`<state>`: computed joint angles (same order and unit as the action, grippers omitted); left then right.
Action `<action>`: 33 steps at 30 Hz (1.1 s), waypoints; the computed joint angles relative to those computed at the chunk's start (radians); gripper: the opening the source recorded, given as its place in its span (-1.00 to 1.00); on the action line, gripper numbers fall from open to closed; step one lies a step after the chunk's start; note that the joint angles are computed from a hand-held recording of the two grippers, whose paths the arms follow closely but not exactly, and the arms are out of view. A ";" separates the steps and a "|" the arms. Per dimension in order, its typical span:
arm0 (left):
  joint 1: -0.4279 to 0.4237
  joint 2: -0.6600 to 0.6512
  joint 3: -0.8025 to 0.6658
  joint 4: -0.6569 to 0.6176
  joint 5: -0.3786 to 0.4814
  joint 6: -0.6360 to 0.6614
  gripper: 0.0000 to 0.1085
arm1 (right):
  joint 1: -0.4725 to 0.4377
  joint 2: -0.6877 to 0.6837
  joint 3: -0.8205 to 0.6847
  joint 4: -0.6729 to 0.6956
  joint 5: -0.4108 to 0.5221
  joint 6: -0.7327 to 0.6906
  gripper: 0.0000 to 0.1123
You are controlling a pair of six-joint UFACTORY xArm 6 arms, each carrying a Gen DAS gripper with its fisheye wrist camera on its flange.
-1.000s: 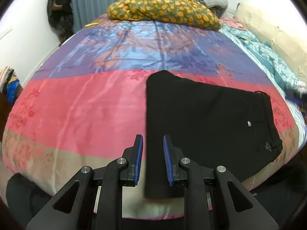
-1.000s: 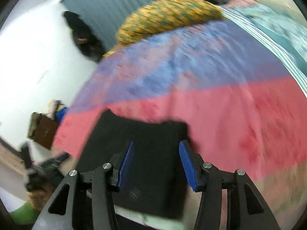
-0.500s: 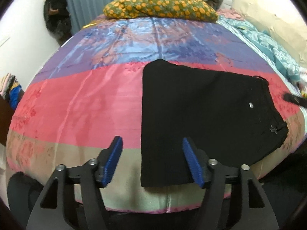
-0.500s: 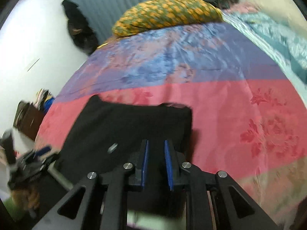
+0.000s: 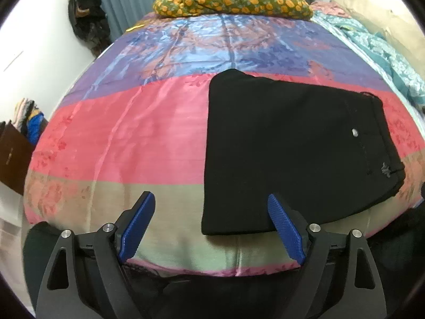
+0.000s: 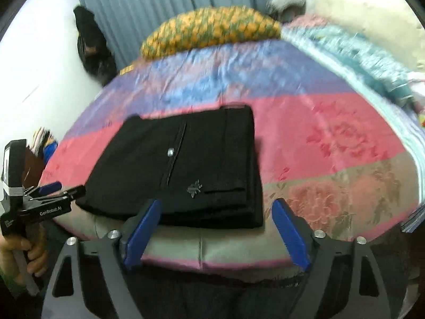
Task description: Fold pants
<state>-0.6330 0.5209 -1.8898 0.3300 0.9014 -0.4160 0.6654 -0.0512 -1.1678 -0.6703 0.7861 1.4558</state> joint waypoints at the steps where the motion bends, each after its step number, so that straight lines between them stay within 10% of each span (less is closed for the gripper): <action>1: -0.002 0.002 -0.004 0.010 0.009 -0.001 0.62 | 0.001 0.019 -0.023 -0.007 0.013 0.004 0.53; 33: -0.031 -0.042 0.070 0.101 -0.005 -0.020 0.62 | 0.050 0.125 -0.132 -0.018 0.101 -0.052 0.53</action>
<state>-0.6645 0.4789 -1.8195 0.4309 0.8965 -0.4357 0.7157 0.0739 -1.2998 -0.6881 0.8868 1.4036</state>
